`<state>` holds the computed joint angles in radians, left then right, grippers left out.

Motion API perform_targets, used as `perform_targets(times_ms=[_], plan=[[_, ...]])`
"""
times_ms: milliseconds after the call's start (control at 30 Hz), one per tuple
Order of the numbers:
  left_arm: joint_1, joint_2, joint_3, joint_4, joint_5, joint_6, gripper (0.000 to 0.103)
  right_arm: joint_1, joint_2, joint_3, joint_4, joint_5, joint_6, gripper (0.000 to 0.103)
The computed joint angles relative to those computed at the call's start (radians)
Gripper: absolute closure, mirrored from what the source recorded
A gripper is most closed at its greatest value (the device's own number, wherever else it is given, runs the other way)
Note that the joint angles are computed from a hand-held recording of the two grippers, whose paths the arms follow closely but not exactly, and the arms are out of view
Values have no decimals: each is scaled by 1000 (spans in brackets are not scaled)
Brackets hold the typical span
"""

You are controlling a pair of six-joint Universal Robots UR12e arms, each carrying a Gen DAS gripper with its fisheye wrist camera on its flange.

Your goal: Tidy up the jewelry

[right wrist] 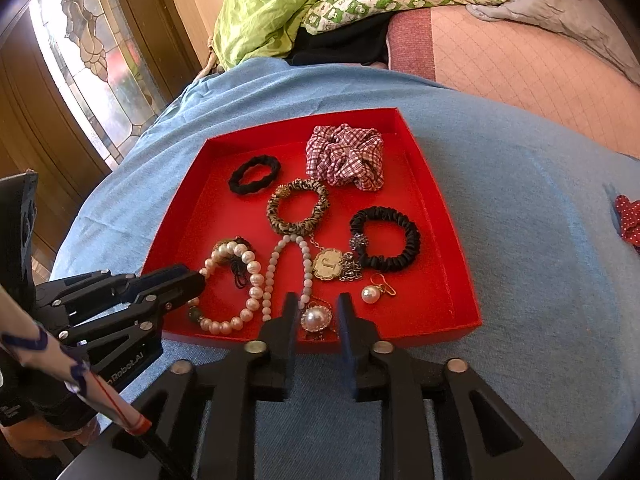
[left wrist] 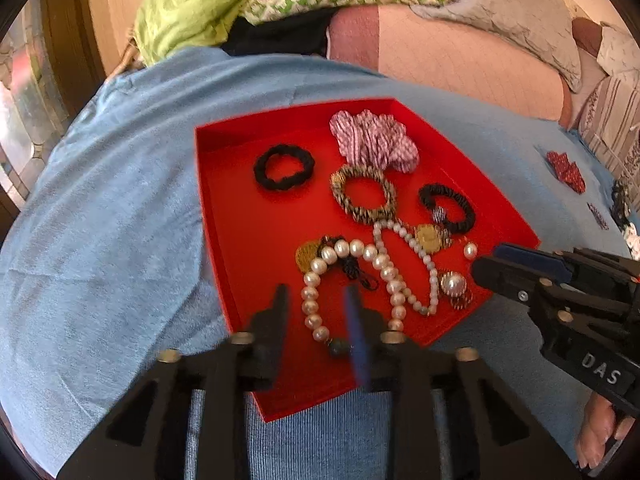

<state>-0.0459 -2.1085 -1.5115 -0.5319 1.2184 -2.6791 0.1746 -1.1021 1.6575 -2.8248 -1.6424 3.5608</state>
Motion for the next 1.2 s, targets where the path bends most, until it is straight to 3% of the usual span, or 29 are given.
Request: perform_targets(times_ms=[133,167,233,367,500,600,700,800,933,1100,1200], plan=[[-1,14,-26,84,-5,-30,58,2,-23,21,-29,-31,8,72],[-1,20,-40,122,-5,-42,52,4,-32,29,-36,-47,11,69],[1,33,-67,200,-9,-71,43,14,-55,52,-56,-94,20,54],[14,68,-131,339,-38,-147,29,40,-96,88,-78,-182,12,48],[39,123,-221,469,-87,-220,11,80,-141,128,-86,-299,10,22],[61,171,-306,557,-106,-268,6,124,-167,161,-100,-421,-15,16],[75,212,-372,578,-109,-255,4,159,-182,185,-104,-500,-40,9],[77,254,-434,575,-45,-231,3,191,-194,208,-90,-566,-44,8],[76,283,-474,589,6,-257,1,224,-203,231,-53,-611,-37,7],[53,284,-492,636,137,-299,0,253,-196,250,-35,-643,-70,7],[41,277,-487,641,175,-305,0,256,-195,257,-22,-645,-69,7]])
